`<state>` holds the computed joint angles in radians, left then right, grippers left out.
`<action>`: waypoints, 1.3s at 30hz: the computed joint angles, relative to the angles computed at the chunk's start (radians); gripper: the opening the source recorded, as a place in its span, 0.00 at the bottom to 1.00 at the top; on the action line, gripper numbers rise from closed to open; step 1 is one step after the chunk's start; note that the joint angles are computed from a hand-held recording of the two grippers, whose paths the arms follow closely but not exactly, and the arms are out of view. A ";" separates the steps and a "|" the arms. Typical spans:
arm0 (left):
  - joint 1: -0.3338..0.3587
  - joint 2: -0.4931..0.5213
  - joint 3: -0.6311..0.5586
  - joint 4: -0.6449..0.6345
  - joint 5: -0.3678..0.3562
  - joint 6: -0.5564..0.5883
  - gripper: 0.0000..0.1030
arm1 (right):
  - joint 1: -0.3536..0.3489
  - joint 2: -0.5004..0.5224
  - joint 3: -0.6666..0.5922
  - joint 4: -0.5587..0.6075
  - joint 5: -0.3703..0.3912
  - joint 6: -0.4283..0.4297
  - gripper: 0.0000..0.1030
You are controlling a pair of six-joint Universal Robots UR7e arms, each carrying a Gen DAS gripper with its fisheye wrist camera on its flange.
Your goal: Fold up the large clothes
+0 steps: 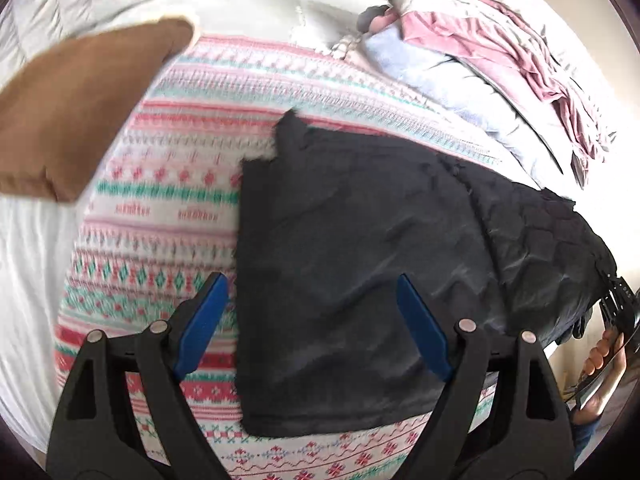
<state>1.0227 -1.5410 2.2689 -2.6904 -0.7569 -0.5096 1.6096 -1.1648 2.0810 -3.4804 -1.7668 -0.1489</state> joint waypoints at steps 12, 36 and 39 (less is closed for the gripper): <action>0.042 -0.028 0.079 -0.092 -0.210 -0.004 0.83 | 0.121 0.057 0.022 -0.170 0.024 -0.220 0.11; 0.110 -0.290 0.168 -0.217 -0.250 -0.091 0.83 | 0.475 0.705 -0.085 -0.339 -0.123 -1.060 0.19; 0.104 -0.290 0.169 -0.202 -0.230 -0.096 0.83 | 0.475 0.743 -0.085 -0.327 -0.157 -1.151 0.38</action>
